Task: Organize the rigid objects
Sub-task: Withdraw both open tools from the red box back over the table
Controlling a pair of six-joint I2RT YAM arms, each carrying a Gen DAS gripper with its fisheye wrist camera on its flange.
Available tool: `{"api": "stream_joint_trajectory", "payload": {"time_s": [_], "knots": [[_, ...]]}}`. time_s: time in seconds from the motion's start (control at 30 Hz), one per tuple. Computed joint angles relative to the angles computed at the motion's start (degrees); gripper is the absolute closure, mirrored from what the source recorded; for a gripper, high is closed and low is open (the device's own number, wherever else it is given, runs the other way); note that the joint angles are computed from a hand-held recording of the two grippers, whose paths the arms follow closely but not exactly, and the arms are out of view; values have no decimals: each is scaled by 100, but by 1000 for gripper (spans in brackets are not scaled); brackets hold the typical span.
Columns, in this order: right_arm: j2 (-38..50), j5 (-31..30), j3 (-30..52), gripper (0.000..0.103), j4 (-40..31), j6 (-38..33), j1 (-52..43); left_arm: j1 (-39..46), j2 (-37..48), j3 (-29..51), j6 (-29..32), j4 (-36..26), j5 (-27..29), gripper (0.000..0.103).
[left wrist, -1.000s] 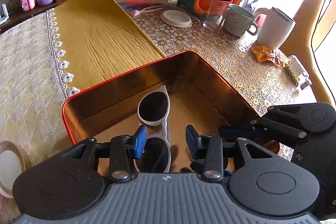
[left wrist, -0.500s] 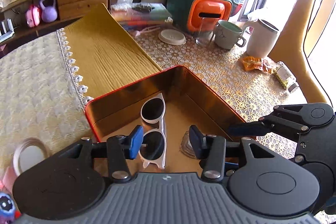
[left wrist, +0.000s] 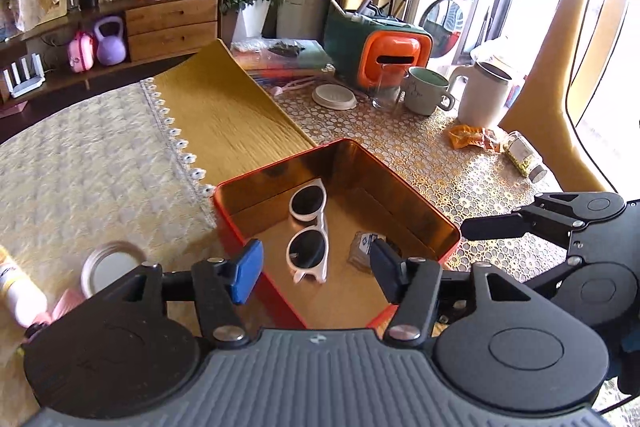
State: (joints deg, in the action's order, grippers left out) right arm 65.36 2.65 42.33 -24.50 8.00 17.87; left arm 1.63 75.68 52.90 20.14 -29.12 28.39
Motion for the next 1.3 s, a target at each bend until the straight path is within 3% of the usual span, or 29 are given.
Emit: {"api": "stream_joint_trajectory", "payload": {"time_s": [0.2, 0.7, 0.9, 1.03, 1.3], "knots": [[-488, 269, -43, 8, -258, 451, 469, 700, -563, -223, 415, -344, 312, 36], [-918, 1529, 99, 0, -644, 1736, 2445, 3064, -975, -141, 2096, -1507, 1430, 21], [-620, 1867, 213, 0, -545, 2129, 3189, 4178, -512, 232, 3072, -2127, 1925, 18], [-319, 2099, 301, 0, -448, 2346, 3647, 4744, -147, 401, 3554, -2203, 2024, 18], [369, 2371, 449, 0, -56, 2566, 4299, 5417, 713, 788, 3624, -1832, 1944, 18]]}}
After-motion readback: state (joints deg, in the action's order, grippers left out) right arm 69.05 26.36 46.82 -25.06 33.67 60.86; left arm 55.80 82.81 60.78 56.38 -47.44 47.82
